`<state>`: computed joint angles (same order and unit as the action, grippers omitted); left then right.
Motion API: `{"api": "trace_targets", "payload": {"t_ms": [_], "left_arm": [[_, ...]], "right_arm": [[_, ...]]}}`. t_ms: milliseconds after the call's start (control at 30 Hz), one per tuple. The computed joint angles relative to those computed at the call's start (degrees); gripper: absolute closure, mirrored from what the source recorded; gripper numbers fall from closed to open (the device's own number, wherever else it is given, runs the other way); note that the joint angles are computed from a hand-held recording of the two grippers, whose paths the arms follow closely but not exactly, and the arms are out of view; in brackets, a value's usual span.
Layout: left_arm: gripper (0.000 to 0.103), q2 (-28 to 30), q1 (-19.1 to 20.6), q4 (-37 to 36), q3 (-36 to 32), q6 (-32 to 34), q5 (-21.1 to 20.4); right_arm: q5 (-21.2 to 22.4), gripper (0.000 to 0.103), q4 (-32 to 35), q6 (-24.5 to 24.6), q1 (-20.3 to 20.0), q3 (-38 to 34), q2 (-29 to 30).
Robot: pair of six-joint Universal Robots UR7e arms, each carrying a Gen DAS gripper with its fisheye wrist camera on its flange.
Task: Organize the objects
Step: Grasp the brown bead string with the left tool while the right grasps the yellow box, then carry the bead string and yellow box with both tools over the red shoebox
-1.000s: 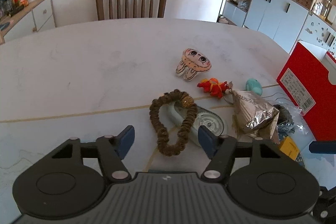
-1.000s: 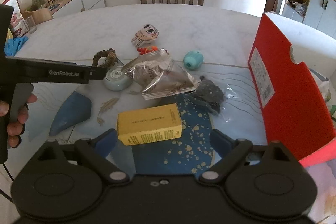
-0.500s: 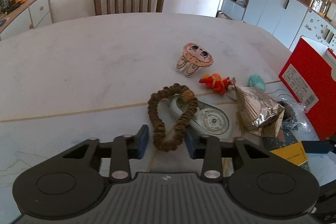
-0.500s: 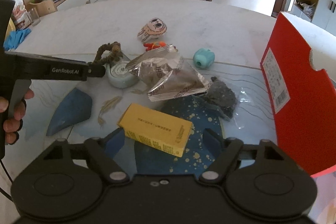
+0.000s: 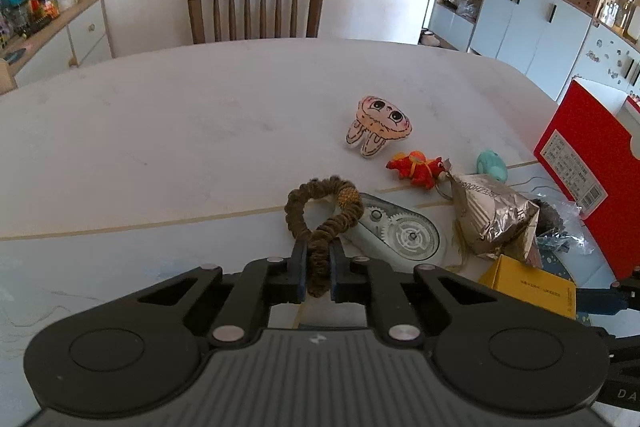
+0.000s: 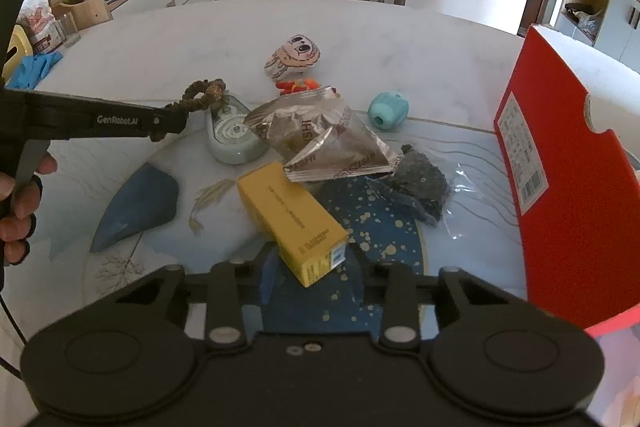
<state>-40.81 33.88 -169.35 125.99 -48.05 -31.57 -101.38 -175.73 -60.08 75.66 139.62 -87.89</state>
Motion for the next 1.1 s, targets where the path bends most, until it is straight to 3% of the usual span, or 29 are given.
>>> {"api": "trace_targets", "payload": {"t_ms": [200, 233, 267, 367, 500, 533, 600, 667, 700, 800, 867, 967, 1100], "left_arm": [[0.094, -2.1, -2.6, 1.7, 1.7, -3.8, 0.0], [0.094, -2.5, -3.1, 2.0, 2.0, -4.4, -0.2], [0.094, -2.9, -3.6, 2.8, 2.2, -5.2, -0.5], [0.094, -4.0, -5.3, 5.1, 2.8, -6.9, -1.4], [0.094, -4.7, -7.2, 6.6, 3.6, -9.5, -2.0], [0.094, -4.8, -7.5, 7.0, 3.7, -10.3, -2.1], [0.094, -5.1, -8.1, 7.8, 3.9, -11.7, -2.3], [0.094, -5.3, -8.5, 8.8, 3.9, -12.6, -2.2], [0.094, -5.4, -8.7, 9.4, 3.9, -13.2, -2.3], [0.094, -5.8, -9.0, 10.8, 4.1, -14.9, -2.0], [0.094, -6.2, -9.1, 11.7, 4.4, -16.0, -1.7], [0.094, -6.7, -9.0, 12.9, 4.7, -17.3, -1.6], [0.094, -7.2, -8.7, 13.4, 5.2, -18.2, -1.7]], "right_arm": [[2.4, 0.073, 1.8, 0.8, -0.5, 1.2, -3.8], [2.9, 0.077, 2.3, 0.8, -0.7, 1.3, -4.5], [3.0, 0.103, 3.4, 0.9, -0.7, 1.3, -5.3], [4.3, 0.103, 6.8, 1.5, -1.5, 1.3, -8.2], [5.1, 0.103, 9.2, -2.8, -2.1, 1.1, -9.7], [5.0, 0.101, 10.0, -3.5, -2.1, 0.7, -9.6], [4.1, 0.084, 9.4, -4.5, -1.6, 0.2, -8.6], [5.0, 0.045, 7.6, -4.4, -2.1, 0.4, -7.8], [6.0, 0.040, 7.3, -4.3, -2.6, 0.4, -7.8], [6.0, 0.034, 7.3, -1.0, -2.4, -0.3, -6.0], [6.4, 0.020, 5.1, 1.9, -2.3, 0.0, -4.5], [6.3, 0.018, 3.9, 6.1, -1.5, 0.2, -2.6], [3.9, 0.015, -2.4, 10.0, 0.7, 1.1, 1.8]]}}
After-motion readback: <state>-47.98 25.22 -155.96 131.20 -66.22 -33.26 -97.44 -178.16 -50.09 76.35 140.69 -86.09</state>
